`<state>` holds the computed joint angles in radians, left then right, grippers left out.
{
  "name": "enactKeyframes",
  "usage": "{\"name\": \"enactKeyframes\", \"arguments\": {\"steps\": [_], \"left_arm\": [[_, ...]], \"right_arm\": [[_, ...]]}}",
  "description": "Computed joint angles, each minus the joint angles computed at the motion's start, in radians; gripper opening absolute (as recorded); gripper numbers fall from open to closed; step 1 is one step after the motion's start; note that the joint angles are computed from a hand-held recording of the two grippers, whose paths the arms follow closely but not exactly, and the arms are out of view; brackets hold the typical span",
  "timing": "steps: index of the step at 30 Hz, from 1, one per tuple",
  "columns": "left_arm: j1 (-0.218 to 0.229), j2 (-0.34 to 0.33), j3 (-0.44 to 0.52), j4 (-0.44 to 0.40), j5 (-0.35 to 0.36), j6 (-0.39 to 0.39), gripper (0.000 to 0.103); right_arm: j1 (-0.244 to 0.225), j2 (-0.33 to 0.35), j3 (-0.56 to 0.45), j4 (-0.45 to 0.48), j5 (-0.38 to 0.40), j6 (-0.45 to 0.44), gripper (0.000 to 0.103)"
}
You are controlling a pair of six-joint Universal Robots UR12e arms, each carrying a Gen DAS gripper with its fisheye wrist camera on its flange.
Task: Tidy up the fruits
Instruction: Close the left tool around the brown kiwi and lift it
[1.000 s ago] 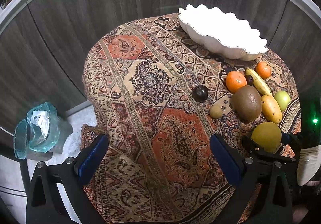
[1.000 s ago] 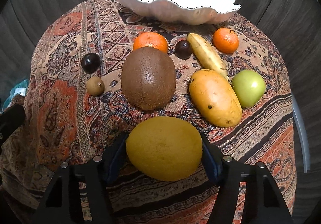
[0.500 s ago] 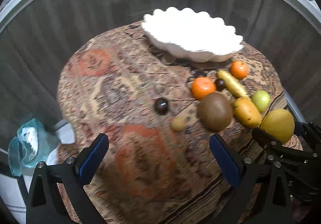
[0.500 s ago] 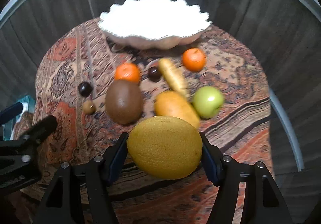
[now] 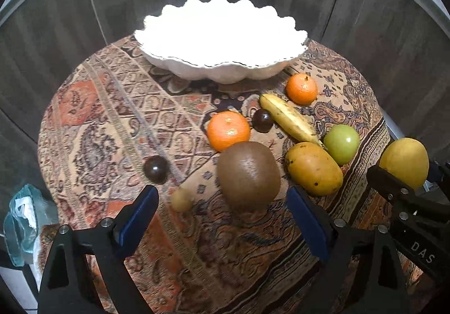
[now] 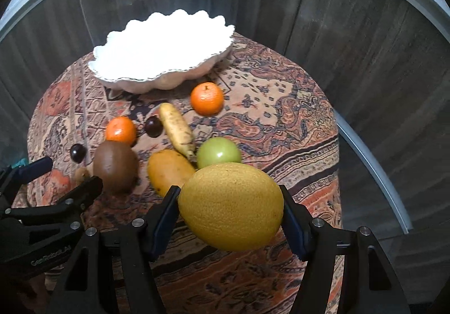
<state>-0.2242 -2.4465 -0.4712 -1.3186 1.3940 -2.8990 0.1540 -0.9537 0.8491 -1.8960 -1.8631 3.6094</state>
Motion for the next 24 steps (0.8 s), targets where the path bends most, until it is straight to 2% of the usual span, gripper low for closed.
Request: {"name": "enactKeyframes", "arguments": {"steps": [3, 15, 17, 24], "left_arm": [[-0.004, -0.019, 0.029, -0.02, -0.006, -0.003, 0.093], [-0.019, -0.085, 0.121, -0.096, -0.018, -0.001, 0.072], [-0.021, -0.089, 0.126, -0.099, -0.013, 0.001, 0.066], [-0.027, -0.1, 0.133, -0.091, 0.012, 0.004, 0.061]], "right_arm": [[-0.004, 0.0, 0.003, -0.004, 0.001, 0.003, 0.067], [-0.017, 0.006, 0.0, -0.004, -0.002, 0.028, 0.067], [-0.018, 0.007, 0.0, -0.002, 0.0, 0.032, 0.067], [-0.018, 0.011, -0.004, 0.006, 0.008, 0.034, 0.067]]}}
